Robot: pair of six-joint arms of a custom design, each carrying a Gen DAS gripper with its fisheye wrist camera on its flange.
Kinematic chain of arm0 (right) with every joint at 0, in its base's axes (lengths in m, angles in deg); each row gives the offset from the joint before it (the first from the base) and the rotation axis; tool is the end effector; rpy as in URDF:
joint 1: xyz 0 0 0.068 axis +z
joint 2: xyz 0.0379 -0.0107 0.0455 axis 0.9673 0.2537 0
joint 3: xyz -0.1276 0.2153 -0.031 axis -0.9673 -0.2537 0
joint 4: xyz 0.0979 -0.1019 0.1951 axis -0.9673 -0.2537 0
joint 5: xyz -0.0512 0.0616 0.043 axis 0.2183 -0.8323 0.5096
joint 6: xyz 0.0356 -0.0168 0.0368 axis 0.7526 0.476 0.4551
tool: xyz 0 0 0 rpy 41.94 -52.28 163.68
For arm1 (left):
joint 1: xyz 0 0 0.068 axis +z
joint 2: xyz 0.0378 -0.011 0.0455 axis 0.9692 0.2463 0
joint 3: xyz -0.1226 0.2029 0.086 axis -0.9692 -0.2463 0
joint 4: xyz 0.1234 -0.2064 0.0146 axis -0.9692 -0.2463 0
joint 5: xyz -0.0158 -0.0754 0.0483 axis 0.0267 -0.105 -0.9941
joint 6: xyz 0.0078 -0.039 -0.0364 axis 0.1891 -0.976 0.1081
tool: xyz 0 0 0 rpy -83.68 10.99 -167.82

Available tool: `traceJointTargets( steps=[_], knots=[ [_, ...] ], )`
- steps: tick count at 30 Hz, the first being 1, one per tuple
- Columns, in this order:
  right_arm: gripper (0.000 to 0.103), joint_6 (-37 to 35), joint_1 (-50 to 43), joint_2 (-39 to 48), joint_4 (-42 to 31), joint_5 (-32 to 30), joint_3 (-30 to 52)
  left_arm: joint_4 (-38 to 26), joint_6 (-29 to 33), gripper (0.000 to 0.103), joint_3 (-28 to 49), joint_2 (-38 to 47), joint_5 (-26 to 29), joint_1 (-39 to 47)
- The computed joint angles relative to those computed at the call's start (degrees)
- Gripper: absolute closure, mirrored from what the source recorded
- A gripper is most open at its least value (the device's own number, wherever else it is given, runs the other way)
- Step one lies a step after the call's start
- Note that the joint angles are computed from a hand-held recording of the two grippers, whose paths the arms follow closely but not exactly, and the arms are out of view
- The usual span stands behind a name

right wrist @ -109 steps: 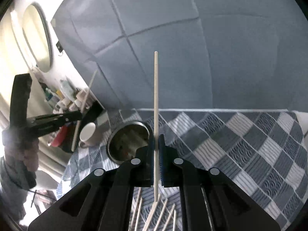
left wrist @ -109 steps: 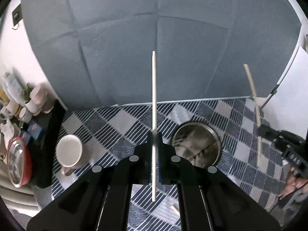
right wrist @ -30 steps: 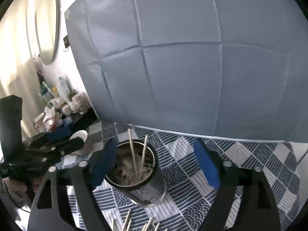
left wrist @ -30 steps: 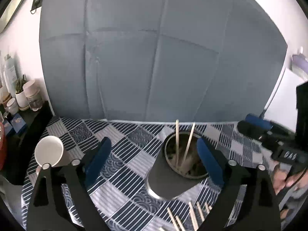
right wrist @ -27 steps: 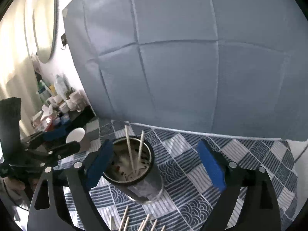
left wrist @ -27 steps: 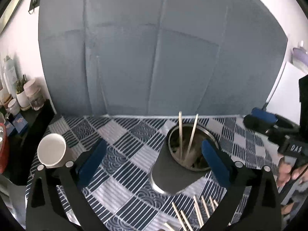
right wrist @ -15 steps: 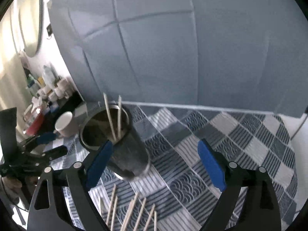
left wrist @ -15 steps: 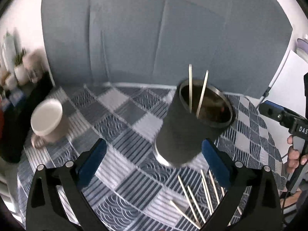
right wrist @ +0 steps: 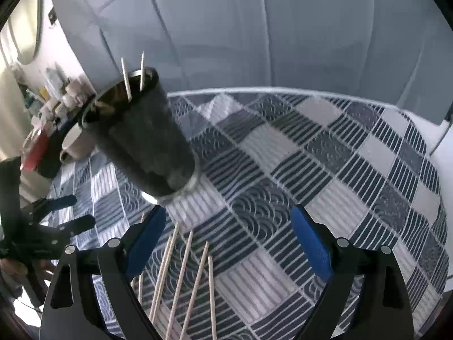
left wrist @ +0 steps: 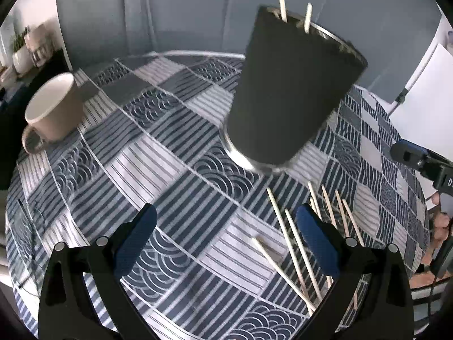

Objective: Organize utensils
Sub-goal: 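Move both open grippers back down toward the sticks on the table, then close the right gripper on a wooden stick while the left gripper grasps another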

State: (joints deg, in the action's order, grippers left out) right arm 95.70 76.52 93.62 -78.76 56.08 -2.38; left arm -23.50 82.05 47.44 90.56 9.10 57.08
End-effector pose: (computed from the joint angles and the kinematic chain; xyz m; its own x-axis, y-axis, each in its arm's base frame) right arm 0.2495 0.0066 0.1238 -0.7981 0.2126 -0.5638 0.1457 0.9760 0.1619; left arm 0.3198 -0.1161 0.0981 -0.8030 0.3207 -0.5023 0.4518 0.8772 -0.1624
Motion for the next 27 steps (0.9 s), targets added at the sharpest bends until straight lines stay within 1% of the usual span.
traceJointTargets(
  steps=[12,20,24,27],
  knots=[
    [0.018,2.27,3.41,7.79,5.82,0.0,-6.31,1.0,-0.03,0.006,-3.07,4.16,-5.62,-5.12],
    [0.018,2.86,4.3,11.2,8.84,1.01,-9.58,-1.08,-2.26,0.006,-1.41,6.4,-7.51,-6.45],
    [0.018,3.16,5.31,12.2,9.56,1.75,-10.04,-0.56,-4.18,0.006,-1.6,6.78,-9.05,-7.12],
    [0.018,3.46,6.11,13.36,10.11,2.46,-10.03,-1.22,-4.02,0.006,-1.15,7.11,-10.93,-8.0]
  ],
)
